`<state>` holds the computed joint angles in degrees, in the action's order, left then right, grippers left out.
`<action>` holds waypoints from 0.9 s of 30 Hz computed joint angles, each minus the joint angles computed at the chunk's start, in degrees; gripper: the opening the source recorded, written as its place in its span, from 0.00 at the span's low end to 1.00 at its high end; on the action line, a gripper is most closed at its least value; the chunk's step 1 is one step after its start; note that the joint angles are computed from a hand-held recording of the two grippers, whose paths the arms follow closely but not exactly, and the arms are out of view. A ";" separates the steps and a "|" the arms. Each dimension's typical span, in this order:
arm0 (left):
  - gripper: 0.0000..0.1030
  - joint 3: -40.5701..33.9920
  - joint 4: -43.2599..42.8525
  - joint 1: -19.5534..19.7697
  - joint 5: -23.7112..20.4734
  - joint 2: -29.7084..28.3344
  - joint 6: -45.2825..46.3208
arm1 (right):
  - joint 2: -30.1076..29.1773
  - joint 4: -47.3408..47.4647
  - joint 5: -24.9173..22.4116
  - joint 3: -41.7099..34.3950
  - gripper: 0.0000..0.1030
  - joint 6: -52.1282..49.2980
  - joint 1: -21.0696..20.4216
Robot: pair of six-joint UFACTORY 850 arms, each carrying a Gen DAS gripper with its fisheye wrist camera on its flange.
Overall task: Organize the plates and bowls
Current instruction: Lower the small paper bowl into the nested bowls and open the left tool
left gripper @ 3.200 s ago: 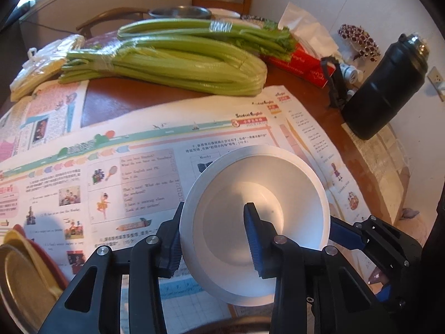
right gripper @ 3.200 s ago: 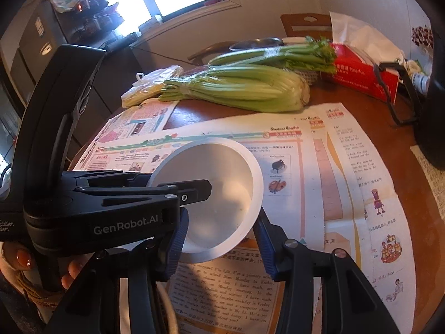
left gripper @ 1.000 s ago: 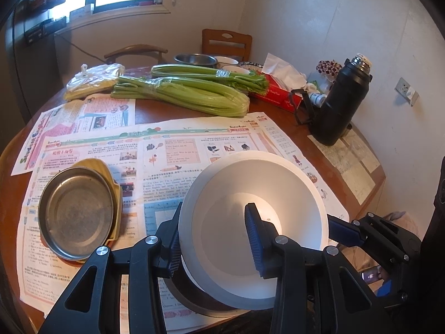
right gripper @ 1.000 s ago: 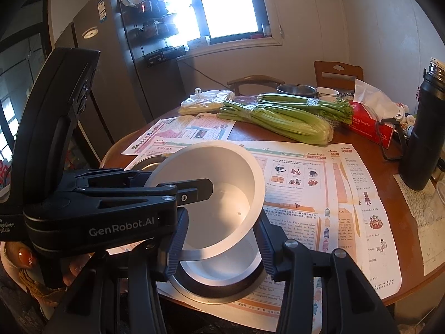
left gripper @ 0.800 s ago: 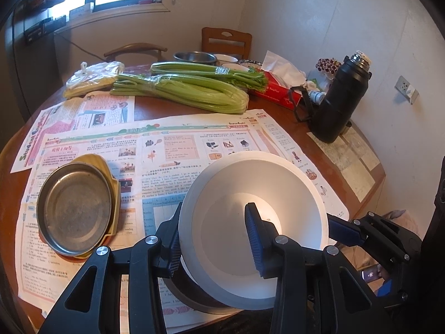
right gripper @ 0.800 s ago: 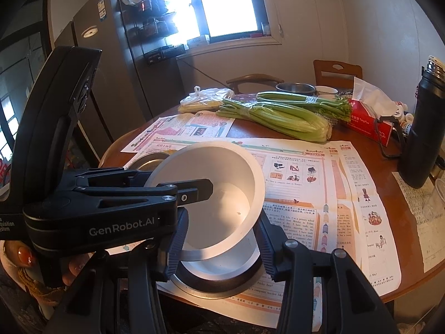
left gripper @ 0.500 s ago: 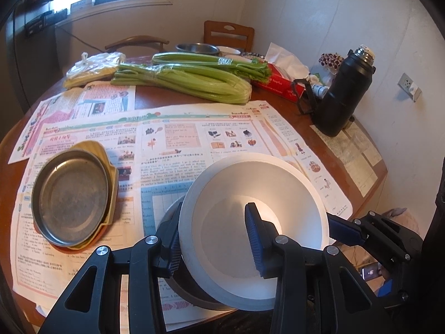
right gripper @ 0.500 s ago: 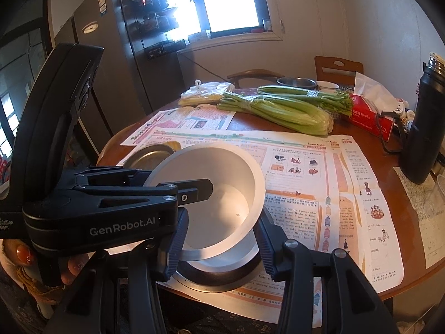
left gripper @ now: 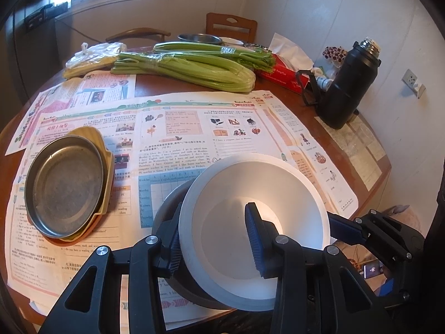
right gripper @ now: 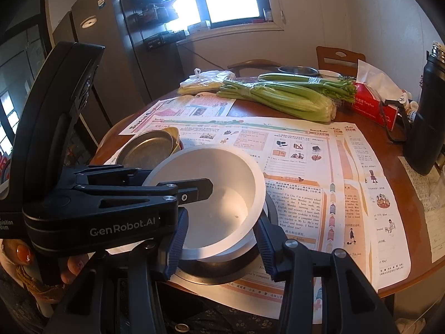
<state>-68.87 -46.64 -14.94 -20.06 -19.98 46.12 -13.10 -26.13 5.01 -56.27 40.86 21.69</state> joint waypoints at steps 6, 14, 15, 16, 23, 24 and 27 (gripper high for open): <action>0.41 0.43 2.00 -0.30 1.59 0.07 -1.61 | -0.36 -3.39 -0.09 -0.16 0.47 3.08 -0.03; 0.41 0.95 2.48 -0.31 2.52 0.22 -1.99 | -0.56 -0.40 -0.35 -0.20 0.47 -0.11 0.27; 0.41 0.97 2.52 -0.30 2.55 0.18 -2.04 | -0.65 -0.43 -0.40 -0.23 0.47 -0.10 0.29; 0.41 0.94 2.79 -0.30 2.54 0.08 -2.33 | -0.72 -0.37 -0.46 -0.27 0.47 -0.15 0.33; 0.41 0.59 3.58 -0.24 2.45 -0.53 -3.14 | -1.38 4.45 -1.25 -0.75 0.47 -5.04 0.60; 0.41 0.56 3.46 -0.21 2.37 -0.60 -3.03 | -1.42 4.41 -1.29 -0.78 0.47 -5.00 0.61; 0.41 0.49 3.30 -0.18 2.37 -0.73 -2.86 | -1.51 4.53 -1.32 -0.84 0.47 -5.19 0.59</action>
<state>-68.38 -43.34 -15.12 -17.69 -20.71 43.26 -14.61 -21.60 3.69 -57.11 35.67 22.29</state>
